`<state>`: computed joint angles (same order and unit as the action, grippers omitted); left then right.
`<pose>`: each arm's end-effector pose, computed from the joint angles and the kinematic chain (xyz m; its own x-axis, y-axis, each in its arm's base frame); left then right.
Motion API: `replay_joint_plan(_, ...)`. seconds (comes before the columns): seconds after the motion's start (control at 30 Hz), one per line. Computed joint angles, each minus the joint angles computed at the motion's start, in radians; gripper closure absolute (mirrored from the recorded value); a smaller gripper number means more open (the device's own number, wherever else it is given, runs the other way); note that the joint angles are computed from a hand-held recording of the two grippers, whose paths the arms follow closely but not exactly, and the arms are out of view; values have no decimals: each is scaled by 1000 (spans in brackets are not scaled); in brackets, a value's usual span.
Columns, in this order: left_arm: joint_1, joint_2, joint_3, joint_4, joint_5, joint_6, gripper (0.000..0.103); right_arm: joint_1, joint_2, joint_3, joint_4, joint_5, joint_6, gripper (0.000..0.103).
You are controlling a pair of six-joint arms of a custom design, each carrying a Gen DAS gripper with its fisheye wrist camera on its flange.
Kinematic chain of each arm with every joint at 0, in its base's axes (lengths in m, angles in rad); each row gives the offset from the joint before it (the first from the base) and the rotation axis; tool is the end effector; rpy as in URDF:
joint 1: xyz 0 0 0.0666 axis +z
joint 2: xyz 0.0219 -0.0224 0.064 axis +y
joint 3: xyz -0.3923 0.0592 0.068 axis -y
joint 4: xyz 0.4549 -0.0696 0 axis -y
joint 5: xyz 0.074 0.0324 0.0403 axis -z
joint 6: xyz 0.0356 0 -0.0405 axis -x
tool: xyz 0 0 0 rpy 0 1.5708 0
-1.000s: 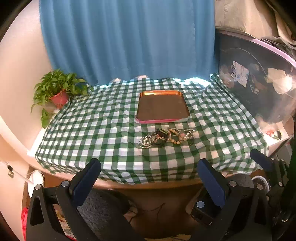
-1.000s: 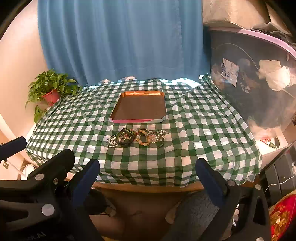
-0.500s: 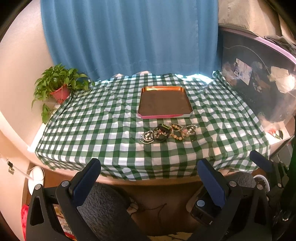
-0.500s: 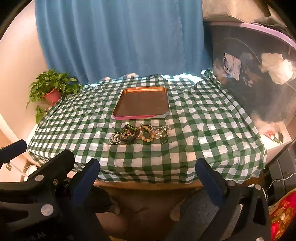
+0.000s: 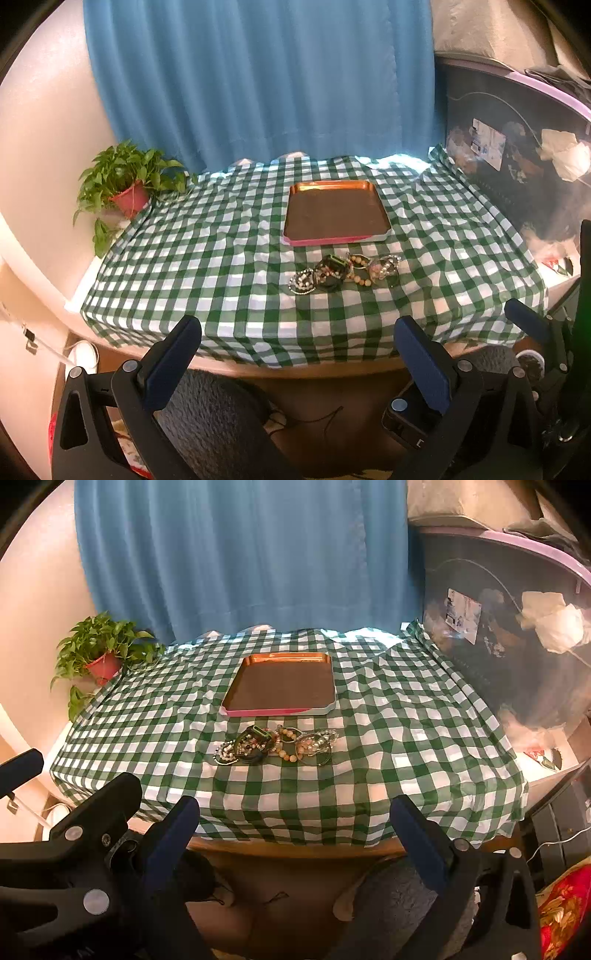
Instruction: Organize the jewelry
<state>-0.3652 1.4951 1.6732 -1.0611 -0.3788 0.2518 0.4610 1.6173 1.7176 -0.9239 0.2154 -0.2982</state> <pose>0.5422 -0.1936 0.5246 -0.7270 0.0301 -0.6860 -0.0708 0.9904 0.1186 0.5718 0.2751 0.4849 -0.7175 -0.0359 -0.6957 -0.0980 0.9939 0.0498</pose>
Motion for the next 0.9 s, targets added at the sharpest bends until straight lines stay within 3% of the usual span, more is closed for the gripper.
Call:
replay_joint_plan(0.37,10,24,32,-45,54,15,0,1,-12,-22,15,23,12,0)
replay_joint_plan(0.9,6,19,16,-26,51,12,0,-4,-11,-33,12,21,19,0)
